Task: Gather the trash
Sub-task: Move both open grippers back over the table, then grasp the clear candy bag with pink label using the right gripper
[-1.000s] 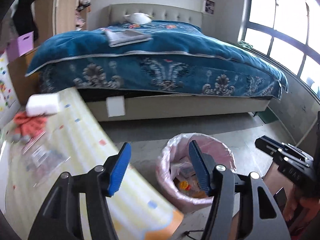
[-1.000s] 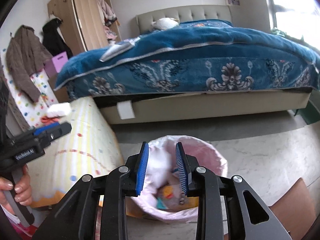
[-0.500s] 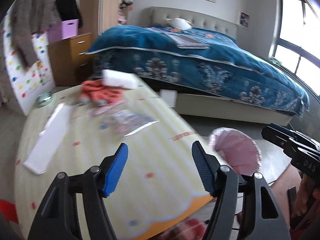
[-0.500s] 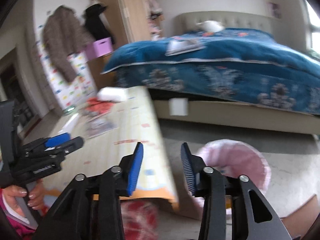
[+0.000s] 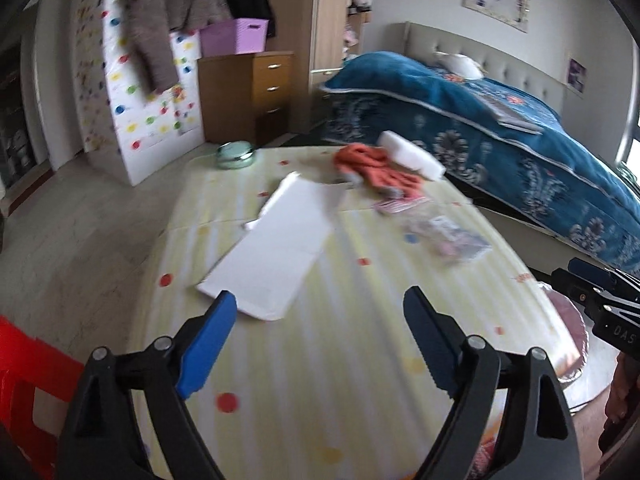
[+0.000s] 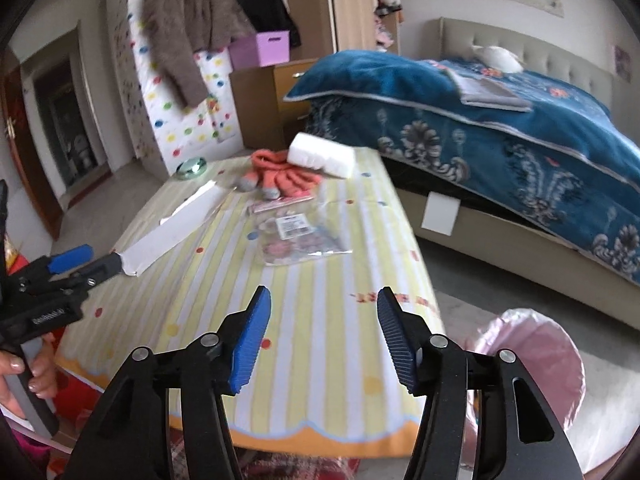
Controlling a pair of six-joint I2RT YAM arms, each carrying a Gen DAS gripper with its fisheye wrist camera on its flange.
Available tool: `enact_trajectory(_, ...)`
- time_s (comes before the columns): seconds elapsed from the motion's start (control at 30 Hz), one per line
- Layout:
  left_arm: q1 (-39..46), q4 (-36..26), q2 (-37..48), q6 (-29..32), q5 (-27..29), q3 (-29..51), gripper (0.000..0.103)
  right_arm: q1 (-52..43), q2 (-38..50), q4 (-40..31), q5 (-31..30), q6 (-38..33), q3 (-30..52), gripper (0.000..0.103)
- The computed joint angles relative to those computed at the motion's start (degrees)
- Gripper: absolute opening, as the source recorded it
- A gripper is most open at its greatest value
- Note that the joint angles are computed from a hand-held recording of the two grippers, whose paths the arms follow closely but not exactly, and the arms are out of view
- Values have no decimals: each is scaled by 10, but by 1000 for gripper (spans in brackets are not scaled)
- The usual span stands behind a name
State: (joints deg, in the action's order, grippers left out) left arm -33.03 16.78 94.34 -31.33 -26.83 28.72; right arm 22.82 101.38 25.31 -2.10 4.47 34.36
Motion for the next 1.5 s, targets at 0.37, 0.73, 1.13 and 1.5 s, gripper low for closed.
enact_trajectory(0.37, 81, 45, 63, 39, 48, 15, 85, 66, 160, -66, 70, -41, 179, 67)
enact_trajectory(0.73, 124, 56, 90, 41, 72, 23, 85, 81, 254, -134, 102, -72, 306, 37)
enact_trajectory(1.13, 111, 33, 63, 30, 50, 1, 89, 73, 135, -49, 38, -42, 170, 0)
enact_trajectory(1.5, 133, -4, 133, 82, 70, 84, 96, 35, 131, -40, 12, -38, 167, 79)
